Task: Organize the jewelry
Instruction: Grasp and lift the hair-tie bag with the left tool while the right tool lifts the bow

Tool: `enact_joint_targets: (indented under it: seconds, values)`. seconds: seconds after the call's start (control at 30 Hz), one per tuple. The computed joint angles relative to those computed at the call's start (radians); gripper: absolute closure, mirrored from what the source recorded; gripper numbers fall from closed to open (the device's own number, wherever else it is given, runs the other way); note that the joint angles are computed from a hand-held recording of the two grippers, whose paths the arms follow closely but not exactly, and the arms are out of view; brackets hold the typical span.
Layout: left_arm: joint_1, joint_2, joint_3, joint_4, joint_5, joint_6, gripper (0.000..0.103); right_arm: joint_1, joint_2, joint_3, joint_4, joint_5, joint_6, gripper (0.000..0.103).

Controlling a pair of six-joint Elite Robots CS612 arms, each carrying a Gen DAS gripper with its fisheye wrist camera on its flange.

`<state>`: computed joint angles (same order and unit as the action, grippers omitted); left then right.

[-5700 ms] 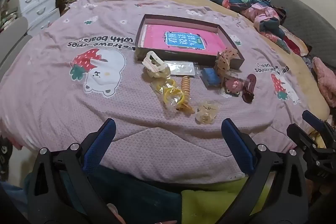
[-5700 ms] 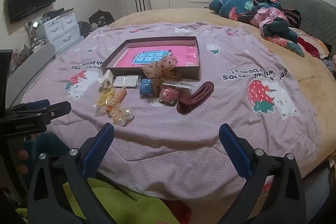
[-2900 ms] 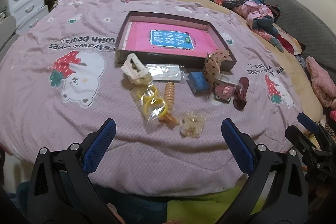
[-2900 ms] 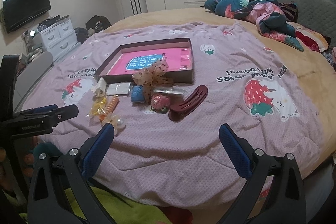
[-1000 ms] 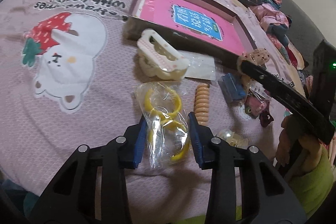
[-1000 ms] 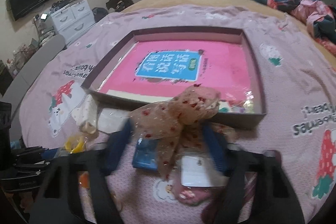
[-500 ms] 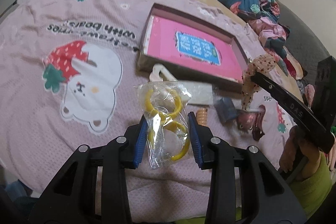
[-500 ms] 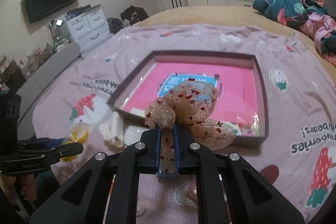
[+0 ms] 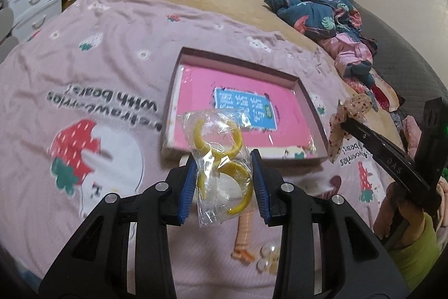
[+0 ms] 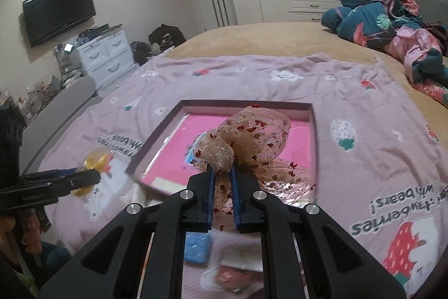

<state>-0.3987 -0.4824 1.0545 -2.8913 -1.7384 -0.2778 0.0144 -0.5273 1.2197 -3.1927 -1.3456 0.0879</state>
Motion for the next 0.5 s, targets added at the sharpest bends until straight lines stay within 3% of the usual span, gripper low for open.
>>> enact_joint_targets:
  seconds: [0.3,0.5]
  values:
    - [-0.001,0.087,-0.173,0.113,-0.015,0.005,0.074,-0.018,0.028,-0.053,0.053,-0.038,0.012,0.093]
    - [-0.006,0.15,-0.285,0.184,0.017,0.026,0.074,-0.023,0.061,-0.105,0.11,-0.045,0.027,0.093]
